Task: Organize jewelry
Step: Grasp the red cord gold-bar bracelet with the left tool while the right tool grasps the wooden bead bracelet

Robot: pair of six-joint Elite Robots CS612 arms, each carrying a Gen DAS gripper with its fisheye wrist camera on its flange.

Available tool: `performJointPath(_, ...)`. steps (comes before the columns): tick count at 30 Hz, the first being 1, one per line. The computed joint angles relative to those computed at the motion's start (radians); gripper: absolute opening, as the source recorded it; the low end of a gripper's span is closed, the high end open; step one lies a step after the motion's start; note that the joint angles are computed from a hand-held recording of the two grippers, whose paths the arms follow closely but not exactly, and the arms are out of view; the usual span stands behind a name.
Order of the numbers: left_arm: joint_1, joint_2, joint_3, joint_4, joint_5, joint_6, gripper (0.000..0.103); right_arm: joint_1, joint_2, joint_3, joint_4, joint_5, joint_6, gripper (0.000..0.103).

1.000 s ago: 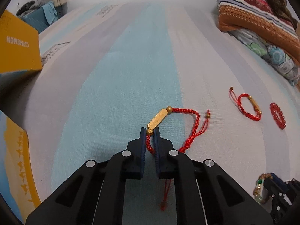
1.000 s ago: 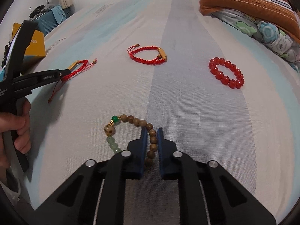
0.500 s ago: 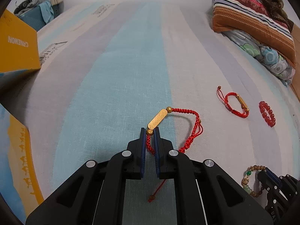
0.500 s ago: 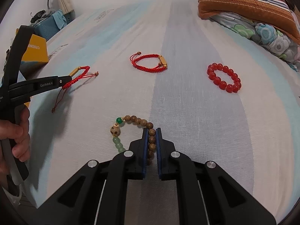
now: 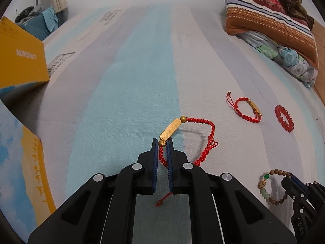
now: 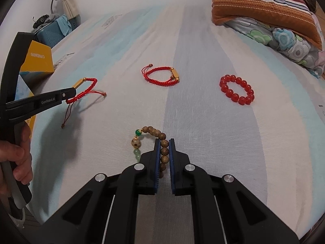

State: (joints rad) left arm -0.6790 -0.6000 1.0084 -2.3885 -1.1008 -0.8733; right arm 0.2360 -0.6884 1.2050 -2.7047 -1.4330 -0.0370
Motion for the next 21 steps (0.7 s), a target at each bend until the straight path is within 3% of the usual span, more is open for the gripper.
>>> performJointPath(21, -0.038, -0.083, 0.079, 0.051, 0.043, -0.058, 0.008, -0.003, -0.057, 0.053, -0.016, -0.007, 0.020, 0.007)
